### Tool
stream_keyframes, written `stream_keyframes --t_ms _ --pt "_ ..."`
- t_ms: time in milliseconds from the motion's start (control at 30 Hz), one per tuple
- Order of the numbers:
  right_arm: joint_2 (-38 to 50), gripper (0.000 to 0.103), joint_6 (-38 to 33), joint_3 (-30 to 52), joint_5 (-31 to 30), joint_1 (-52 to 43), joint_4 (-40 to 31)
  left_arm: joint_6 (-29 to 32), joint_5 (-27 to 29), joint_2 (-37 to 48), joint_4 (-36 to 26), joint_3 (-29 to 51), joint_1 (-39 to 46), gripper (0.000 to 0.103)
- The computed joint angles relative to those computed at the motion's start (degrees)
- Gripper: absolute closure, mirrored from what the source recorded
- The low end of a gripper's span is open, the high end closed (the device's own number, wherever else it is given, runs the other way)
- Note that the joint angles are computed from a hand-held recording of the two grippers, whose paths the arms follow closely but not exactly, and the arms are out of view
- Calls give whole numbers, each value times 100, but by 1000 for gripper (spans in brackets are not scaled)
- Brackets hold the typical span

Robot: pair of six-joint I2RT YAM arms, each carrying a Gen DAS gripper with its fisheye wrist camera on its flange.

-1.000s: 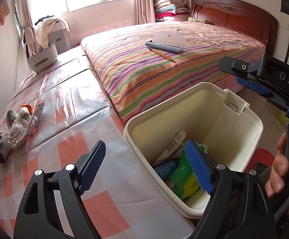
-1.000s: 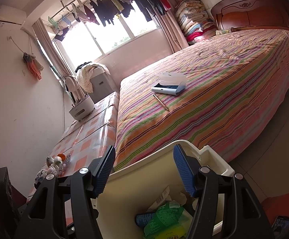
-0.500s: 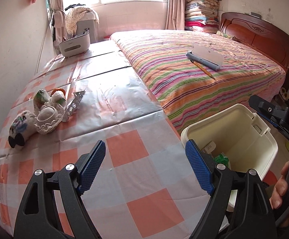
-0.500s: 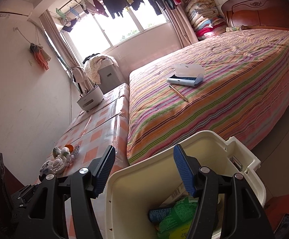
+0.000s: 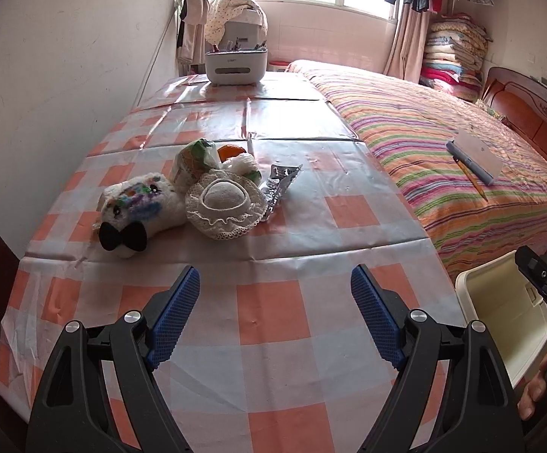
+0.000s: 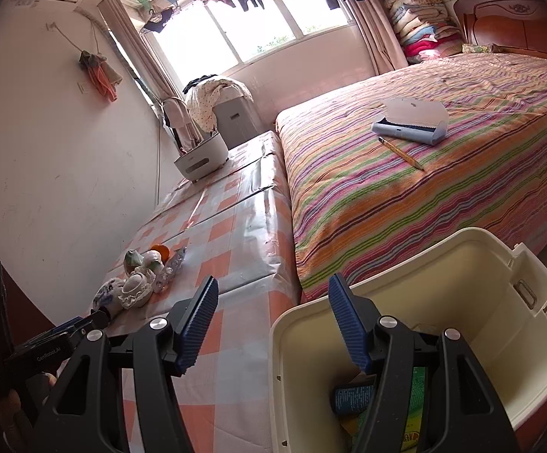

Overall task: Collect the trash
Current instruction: 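Move both tools back to the table toward the white plush toy, then grasp the white plush toy with the left tool while the right tool grasps the lace hat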

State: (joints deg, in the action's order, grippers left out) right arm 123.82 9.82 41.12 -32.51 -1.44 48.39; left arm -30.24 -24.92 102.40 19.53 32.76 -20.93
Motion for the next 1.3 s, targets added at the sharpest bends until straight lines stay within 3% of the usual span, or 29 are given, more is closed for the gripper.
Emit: stream_keyframes --t_ms 300,433,533,667,933,1300 --pt "-57 44 -176 375 288 806 -510 382 923 -555 329 -596 1704 22" --pt "-76 44 -351 606 418 1233 -722 739 1250 -513 230 -447 2274 22" --pt "-15 36 -511 912 549 1581 -1044 906 1497 -348 243 -272 2606 22" --pt "104 34 -796 1368 708 1993 -1494 965 1843 -83 238 -43 2899 22" --pt "600 34 -1285 2536 795 2676 -2509 989 2325 534 349 348 3282 22" --pt "1830 34 -1857 4863 977 3167 -4238 844 3090 1228 376 872 3983 22"
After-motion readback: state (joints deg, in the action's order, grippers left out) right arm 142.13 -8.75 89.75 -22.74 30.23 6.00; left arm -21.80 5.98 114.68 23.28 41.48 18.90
